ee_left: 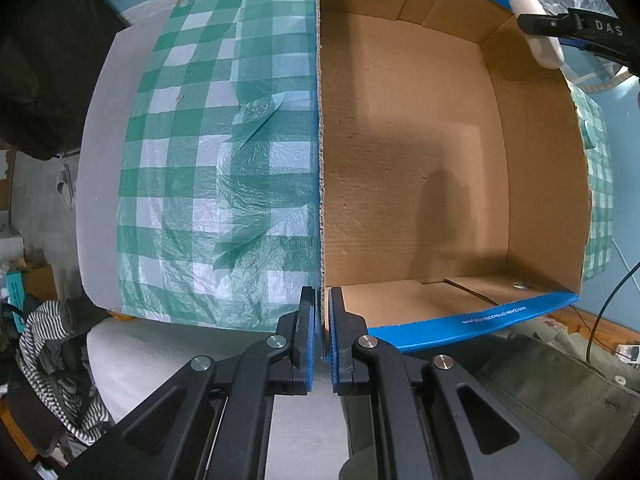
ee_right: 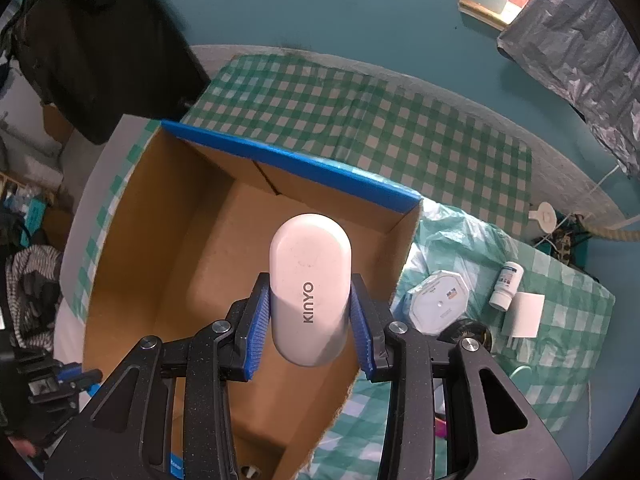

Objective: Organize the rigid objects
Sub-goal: 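Lower the earbud case into the box and open the right gripper, then move the right gripper to the green metal canister and close on it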

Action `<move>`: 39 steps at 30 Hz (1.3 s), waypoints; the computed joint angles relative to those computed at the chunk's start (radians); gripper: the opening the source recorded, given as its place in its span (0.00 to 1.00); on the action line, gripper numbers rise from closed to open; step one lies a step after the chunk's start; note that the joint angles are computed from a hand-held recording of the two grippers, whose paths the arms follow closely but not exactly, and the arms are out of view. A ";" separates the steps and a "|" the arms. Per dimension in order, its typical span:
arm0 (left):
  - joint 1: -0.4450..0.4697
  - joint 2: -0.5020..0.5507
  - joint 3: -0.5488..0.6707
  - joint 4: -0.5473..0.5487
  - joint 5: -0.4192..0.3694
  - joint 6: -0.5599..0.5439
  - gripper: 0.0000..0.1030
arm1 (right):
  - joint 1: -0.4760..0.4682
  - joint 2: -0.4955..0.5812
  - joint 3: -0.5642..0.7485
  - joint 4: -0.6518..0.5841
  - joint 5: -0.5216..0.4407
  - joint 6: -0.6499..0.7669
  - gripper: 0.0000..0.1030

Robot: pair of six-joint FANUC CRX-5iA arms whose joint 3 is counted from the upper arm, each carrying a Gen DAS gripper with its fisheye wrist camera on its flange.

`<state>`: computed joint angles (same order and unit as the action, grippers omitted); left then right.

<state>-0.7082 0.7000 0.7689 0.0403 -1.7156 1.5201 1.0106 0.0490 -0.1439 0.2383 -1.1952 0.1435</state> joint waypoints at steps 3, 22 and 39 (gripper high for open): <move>-0.001 0.000 0.000 -0.001 0.000 0.000 0.06 | -0.001 0.003 -0.001 -0.009 0.002 0.007 0.35; 0.003 -0.008 -0.013 0.006 0.011 -0.009 0.06 | 0.030 -0.028 -0.021 0.054 -0.035 -0.064 0.63; 0.005 -0.027 -0.034 0.003 0.031 -0.025 0.06 | 0.092 -0.141 -0.092 0.108 -0.127 -0.178 0.63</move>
<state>-0.7032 0.6731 0.7354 0.0435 -1.6843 1.4950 1.1029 -0.0919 -0.2362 0.3465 -1.3221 -0.0344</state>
